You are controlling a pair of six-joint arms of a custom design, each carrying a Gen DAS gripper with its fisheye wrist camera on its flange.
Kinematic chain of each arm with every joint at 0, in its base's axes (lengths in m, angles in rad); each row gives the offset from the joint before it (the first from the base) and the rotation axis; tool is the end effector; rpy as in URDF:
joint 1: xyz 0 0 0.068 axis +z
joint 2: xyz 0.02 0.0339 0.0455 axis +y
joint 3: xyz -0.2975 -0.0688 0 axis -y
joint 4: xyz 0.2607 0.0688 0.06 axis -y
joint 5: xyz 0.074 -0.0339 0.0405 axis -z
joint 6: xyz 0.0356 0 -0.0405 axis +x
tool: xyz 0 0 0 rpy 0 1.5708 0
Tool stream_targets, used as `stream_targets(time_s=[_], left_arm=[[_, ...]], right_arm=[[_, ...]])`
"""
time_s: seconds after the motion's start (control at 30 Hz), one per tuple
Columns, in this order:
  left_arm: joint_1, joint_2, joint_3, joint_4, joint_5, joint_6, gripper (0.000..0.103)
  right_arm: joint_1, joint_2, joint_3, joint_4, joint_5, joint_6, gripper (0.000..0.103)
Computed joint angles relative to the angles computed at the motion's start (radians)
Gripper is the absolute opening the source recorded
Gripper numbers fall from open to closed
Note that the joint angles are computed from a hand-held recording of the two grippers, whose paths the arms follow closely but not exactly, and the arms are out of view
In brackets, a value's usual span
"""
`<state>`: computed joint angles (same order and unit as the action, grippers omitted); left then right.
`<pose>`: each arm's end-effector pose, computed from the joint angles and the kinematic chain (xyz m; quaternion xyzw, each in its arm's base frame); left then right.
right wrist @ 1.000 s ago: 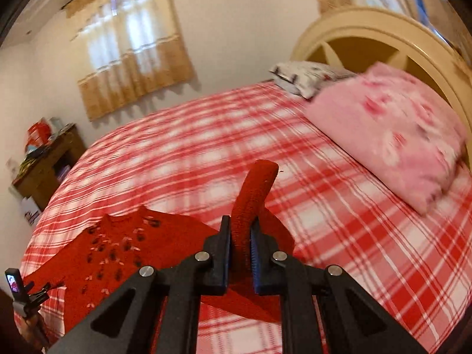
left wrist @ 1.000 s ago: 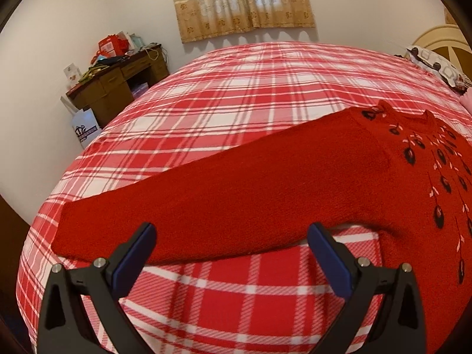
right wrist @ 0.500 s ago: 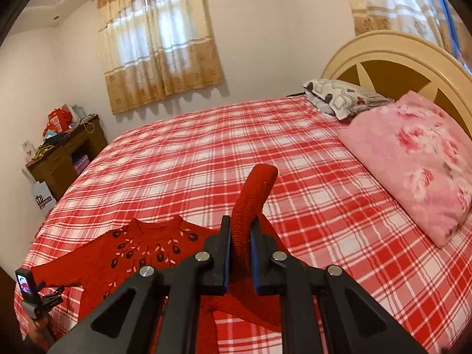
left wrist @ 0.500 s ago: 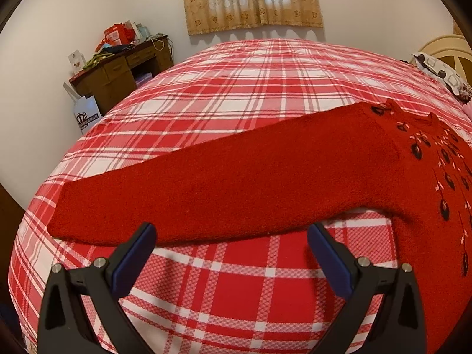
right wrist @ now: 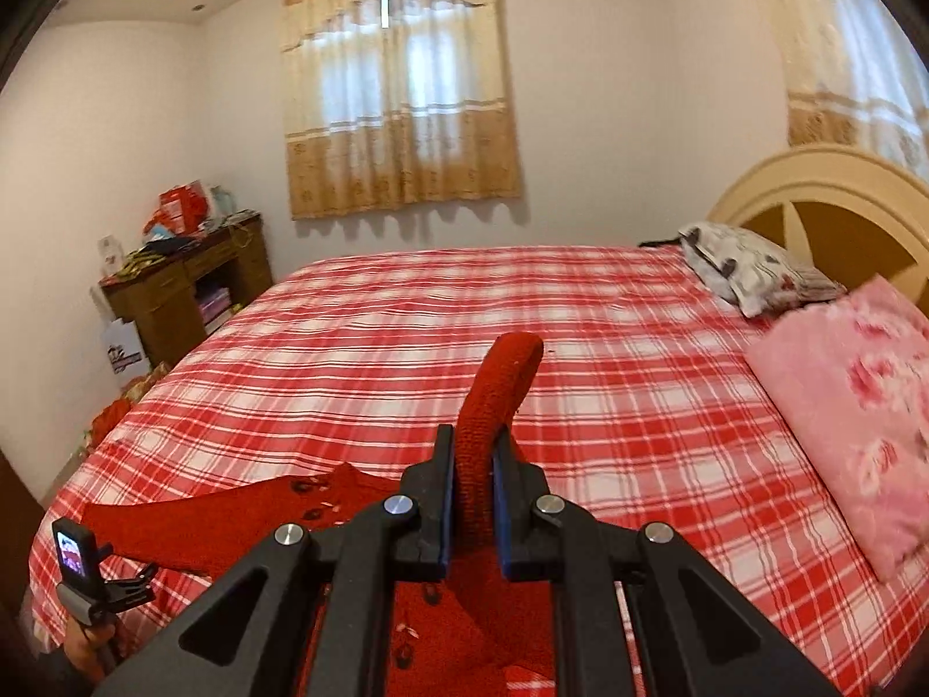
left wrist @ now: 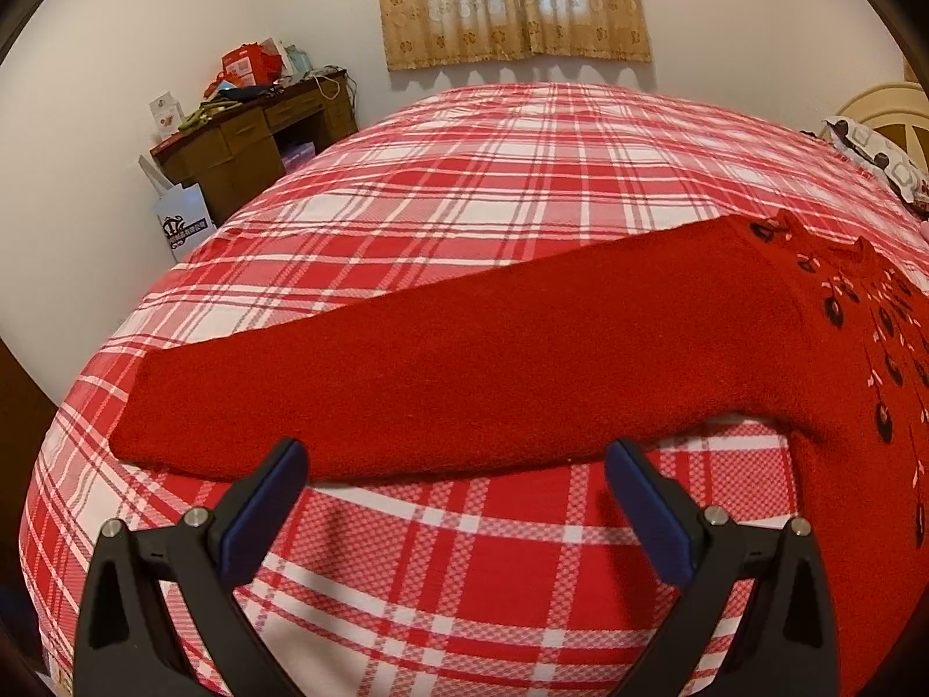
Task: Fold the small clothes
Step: 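Lift the sleeve with the right tool and carry it across the sweater body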
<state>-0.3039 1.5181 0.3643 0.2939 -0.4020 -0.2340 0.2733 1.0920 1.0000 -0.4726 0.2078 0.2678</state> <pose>0.2279 -0.0569 0.1156 -0.0373 0.9205 0.0898 0.3785 0.2331 0.0577 0.3551 0.0476 0.8715 0.0406 0.4864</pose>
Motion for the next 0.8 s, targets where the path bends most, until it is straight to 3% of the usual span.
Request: stream_targets(time_s=[0.43,0.8], left_arm=[[0.049,-0.041,-0.04,0.011,0.034,0.022,0.103],[0.137,-0.107,-0.093,0.014,0.046,0.074,0.103]], right_arm=[[0.231,0.271,0.149,0.087,0.044,0.016,0.011],[0.354,0.616,0.223,0.227,-0.04,0.073,0.011]])
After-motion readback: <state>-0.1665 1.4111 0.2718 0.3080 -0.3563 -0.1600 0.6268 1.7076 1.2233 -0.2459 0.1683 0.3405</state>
